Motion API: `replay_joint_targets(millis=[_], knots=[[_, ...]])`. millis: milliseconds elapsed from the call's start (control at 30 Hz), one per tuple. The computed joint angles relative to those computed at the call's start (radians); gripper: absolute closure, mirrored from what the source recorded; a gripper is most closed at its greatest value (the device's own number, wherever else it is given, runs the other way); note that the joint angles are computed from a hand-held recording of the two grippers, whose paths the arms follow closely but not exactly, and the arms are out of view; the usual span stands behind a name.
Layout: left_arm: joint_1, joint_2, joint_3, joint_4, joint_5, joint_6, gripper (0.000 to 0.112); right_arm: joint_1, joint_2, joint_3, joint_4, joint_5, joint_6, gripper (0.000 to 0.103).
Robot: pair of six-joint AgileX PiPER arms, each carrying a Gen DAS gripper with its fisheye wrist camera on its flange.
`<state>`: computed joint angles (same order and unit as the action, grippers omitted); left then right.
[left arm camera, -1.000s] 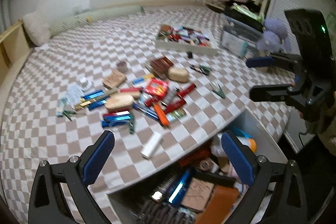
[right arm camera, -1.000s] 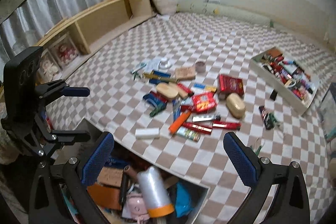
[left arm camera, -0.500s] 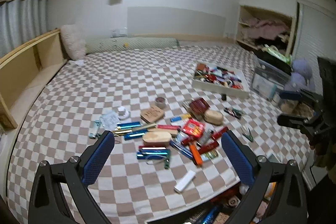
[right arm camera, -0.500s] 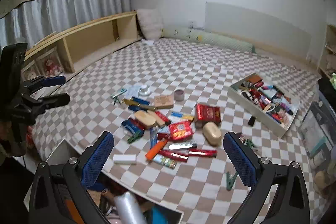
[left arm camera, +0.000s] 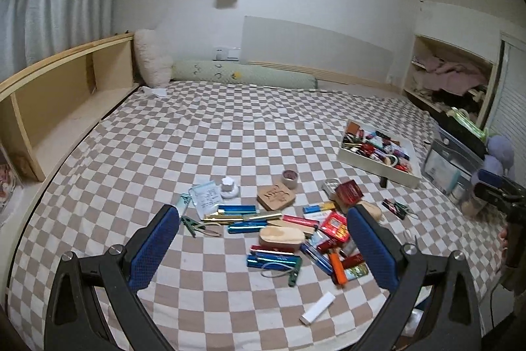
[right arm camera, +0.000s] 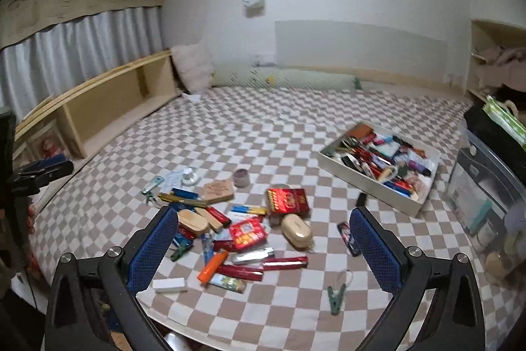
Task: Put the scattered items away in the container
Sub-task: 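Reach the left tool to the white block while the right tool reaches the green clothespin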
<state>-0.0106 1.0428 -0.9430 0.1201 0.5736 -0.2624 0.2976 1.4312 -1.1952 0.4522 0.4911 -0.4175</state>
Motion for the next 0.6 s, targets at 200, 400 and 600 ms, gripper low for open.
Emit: replay_joint_targets(millis=[200,400,600], knots=[[0.018,0.066,0.016,0.064,-0.050,0.055,0.010,-0.094,0.066,-0.059,0.054,0.063,0.031,0.000],[0.144,0.182,-0.001,-0.203,-0.093,0.359,0.010,-0.117,0.139,-0.087,-0.092,0.052,0.201,0.000],[0.188,0.298,-0.028,-0.407,-0.052,0.630,0.010,-0.147,0.190,-0.073,-0.009,0.033,0.112,0.000]])
